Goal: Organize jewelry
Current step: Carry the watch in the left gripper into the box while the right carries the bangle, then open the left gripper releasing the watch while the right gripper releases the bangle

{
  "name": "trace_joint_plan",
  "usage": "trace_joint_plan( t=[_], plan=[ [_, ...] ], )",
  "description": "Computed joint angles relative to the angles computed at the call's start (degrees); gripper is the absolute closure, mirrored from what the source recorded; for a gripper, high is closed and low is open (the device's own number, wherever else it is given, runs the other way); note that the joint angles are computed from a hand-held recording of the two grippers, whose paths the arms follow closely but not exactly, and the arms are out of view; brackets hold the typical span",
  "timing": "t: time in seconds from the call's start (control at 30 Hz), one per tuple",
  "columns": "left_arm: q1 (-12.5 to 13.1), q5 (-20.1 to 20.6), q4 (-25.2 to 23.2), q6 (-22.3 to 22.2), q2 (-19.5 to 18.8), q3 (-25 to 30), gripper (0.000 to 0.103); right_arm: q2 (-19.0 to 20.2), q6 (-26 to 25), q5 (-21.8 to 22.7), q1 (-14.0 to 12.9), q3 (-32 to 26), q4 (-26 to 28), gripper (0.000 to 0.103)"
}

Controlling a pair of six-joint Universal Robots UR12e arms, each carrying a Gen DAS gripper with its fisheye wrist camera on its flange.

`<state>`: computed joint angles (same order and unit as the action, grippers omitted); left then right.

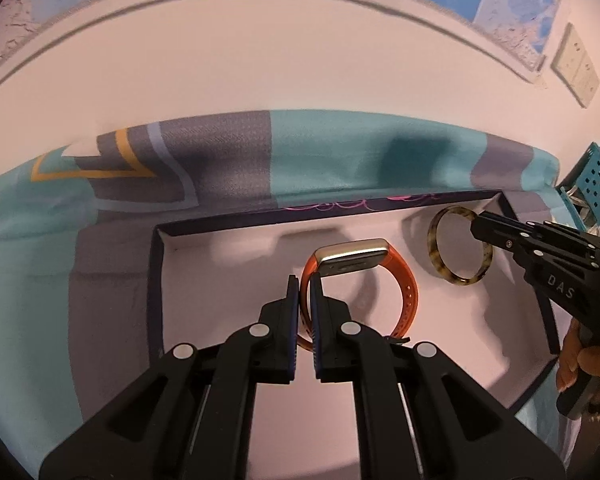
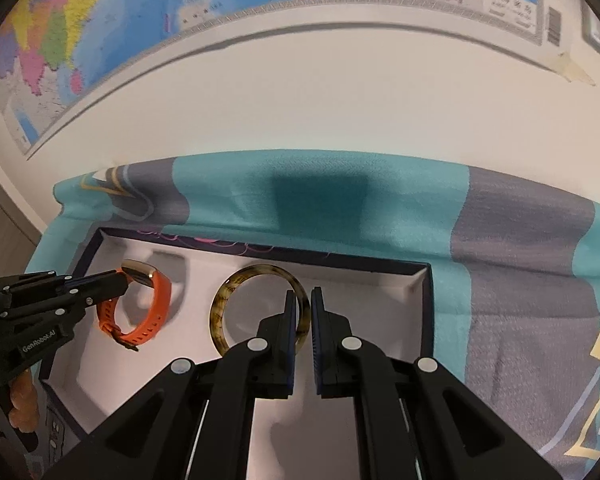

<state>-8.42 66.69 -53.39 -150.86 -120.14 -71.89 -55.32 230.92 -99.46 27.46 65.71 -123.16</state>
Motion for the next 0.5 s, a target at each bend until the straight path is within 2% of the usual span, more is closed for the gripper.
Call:
trace_joint_plan(
  t=[0.17, 0.43, 0.47, 0.5],
  plan=[
    [-0.49, 1.25, -1.51, -0.99, -1.49, 2.03, 0.097, 0.11, 1.72, 2.34, -0.7, 0.71, -0.27, 0.097],
    [-0.77, 1.53, -3.75, -2.81, -2.88, 4.28, 0.097, 0.59, 2.77, 2.13, -0.92, -0.08, 0.98, 0.094],
    [-0.68, 1.32, -3.99, -3.03, -2.88, 4.31, 0.096, 0.44, 3.01, 1.58, -0.84, 0.1, 0.71, 0.093],
    [-0.78, 1.38, -4.06, -3.43, -2.97, 4.44, 0.091, 0.41, 3.05, 1.14, -0.77, 0.18, 0.47, 0.091]
  ],
)
